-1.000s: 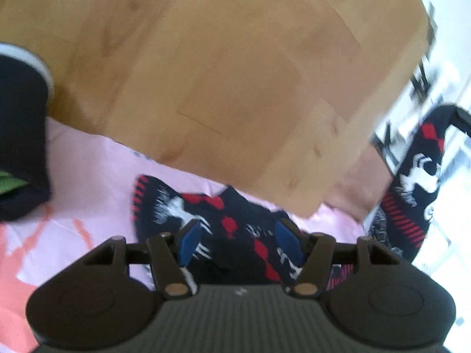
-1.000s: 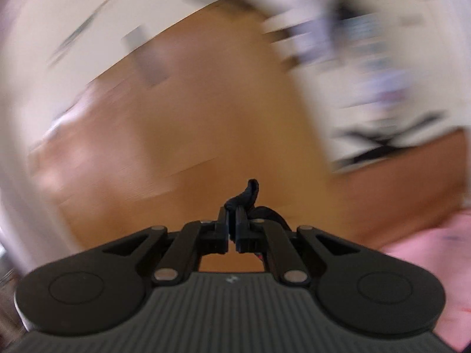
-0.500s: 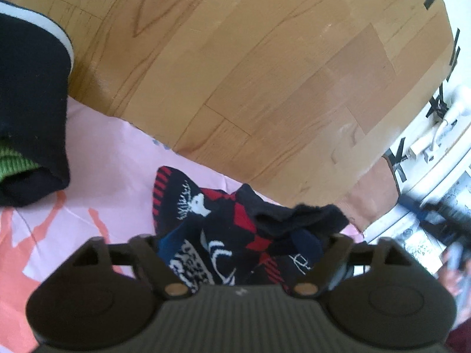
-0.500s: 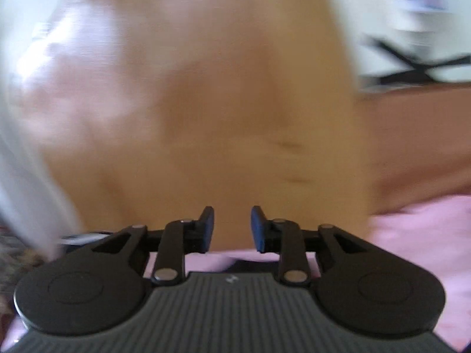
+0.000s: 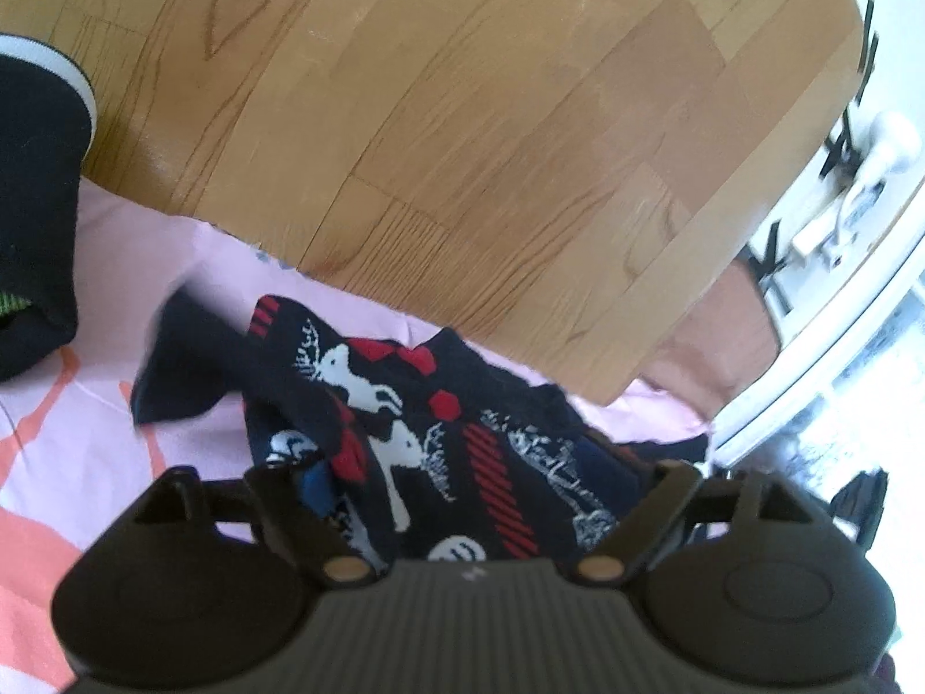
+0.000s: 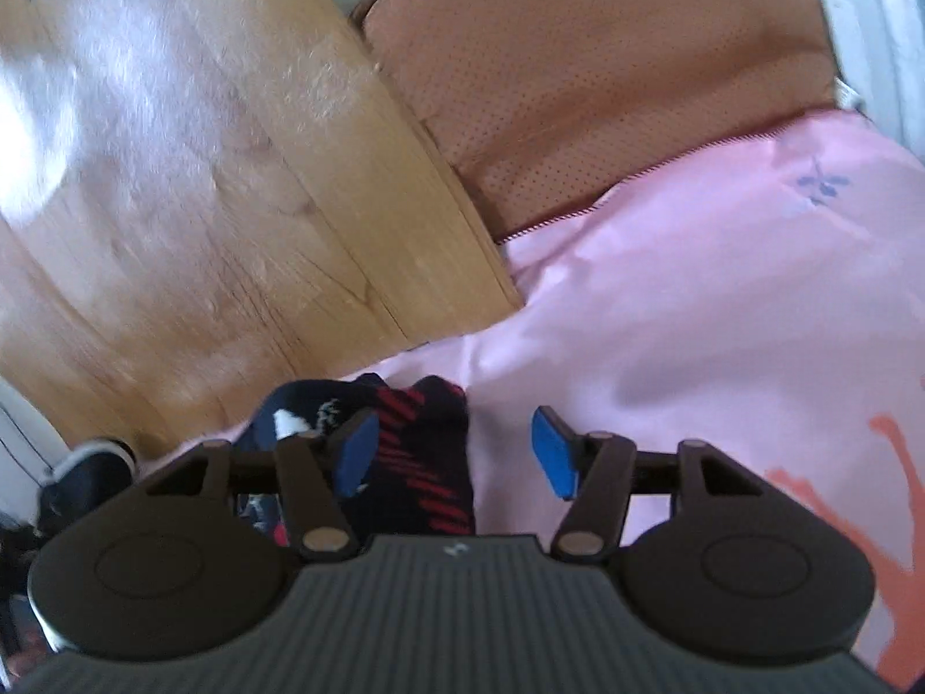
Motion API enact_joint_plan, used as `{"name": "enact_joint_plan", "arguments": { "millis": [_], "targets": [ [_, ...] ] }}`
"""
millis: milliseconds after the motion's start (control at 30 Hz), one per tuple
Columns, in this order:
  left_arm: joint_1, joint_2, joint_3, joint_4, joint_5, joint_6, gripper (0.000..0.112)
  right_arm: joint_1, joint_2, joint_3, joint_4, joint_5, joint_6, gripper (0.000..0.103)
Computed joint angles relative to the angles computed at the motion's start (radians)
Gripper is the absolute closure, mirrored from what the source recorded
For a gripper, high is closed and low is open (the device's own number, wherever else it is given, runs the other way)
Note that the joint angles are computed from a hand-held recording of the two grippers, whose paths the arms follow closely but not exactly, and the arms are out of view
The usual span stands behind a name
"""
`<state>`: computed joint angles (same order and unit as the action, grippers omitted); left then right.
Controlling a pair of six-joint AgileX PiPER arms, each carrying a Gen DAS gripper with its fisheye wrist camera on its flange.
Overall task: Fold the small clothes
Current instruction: 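Grasp the sweater hem with the left gripper and fold it toward the collar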
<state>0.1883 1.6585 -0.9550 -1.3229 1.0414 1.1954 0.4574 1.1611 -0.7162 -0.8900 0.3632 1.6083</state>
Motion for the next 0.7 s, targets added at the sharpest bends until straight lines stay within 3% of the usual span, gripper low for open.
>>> {"name": "enact_joint_plan", "arguments": {
  "millis": [33, 67, 100, 133, 167, 267, 400, 467, 533, 600, 700],
  "targets": [
    [-0.015, -0.01, 0.005, 0.011, -0.031, -0.001, 0.056, -0.022, 0.031, -0.016, 0.038, -0.035, -0.066, 0.042],
    [-0.038, -0.018, 0.007, 0.032, -0.07, -0.006, 0.082, -0.044, 0.067, -0.033, 0.079, -0.068, -0.131, 0.043],
    [-0.059, -0.023, 0.005, 0.062, -0.108, -0.02, 0.097, -0.069, 0.109, -0.052, 0.151, -0.105, -0.231, 0.055],
    [-0.074, -0.022, -0.002, 0.094, -0.136, -0.04, 0.105, -0.08, 0.162, -0.091, 0.208, -0.127, -0.324, 0.074],
    [-0.072, -0.018, -0.006, 0.104, -0.14, -0.055, 0.105, -0.08, 0.215, -0.139, 0.23, -0.12, -0.378, 0.094],
    [-0.033, -0.015, -0.017, 0.093, -0.114, -0.057, 0.106, -0.035, 0.285, -0.27, 0.058, 0.048, -0.306, 0.095],
    [-0.025, 0.003, -0.036, 0.121, -0.112, -0.098, 0.106, 0.077, 0.443, -0.393, -0.303, 0.447, -0.222, 0.099],
    [-0.029, 0.004, -0.036, 0.133, -0.12, -0.106, 0.106, 0.084, 0.469, -0.4, -0.326, 0.525, -0.26, 0.095],
    [-0.026, -0.002, -0.033, 0.13, -0.116, -0.105, 0.105, 0.046, 0.38, -0.354, -0.224, 0.443, -0.211, 0.095],
    [-0.021, -0.005, -0.029, 0.119, -0.113, -0.099, 0.105, -0.004, 0.242, -0.261, -0.129, 0.275, -0.135, 0.095],
    [-0.021, -0.008, -0.021, 0.107, -0.117, -0.091, 0.106, 0.027, 0.098, -0.152, -0.091, 0.137, -0.063, 0.092]
  ]
}}
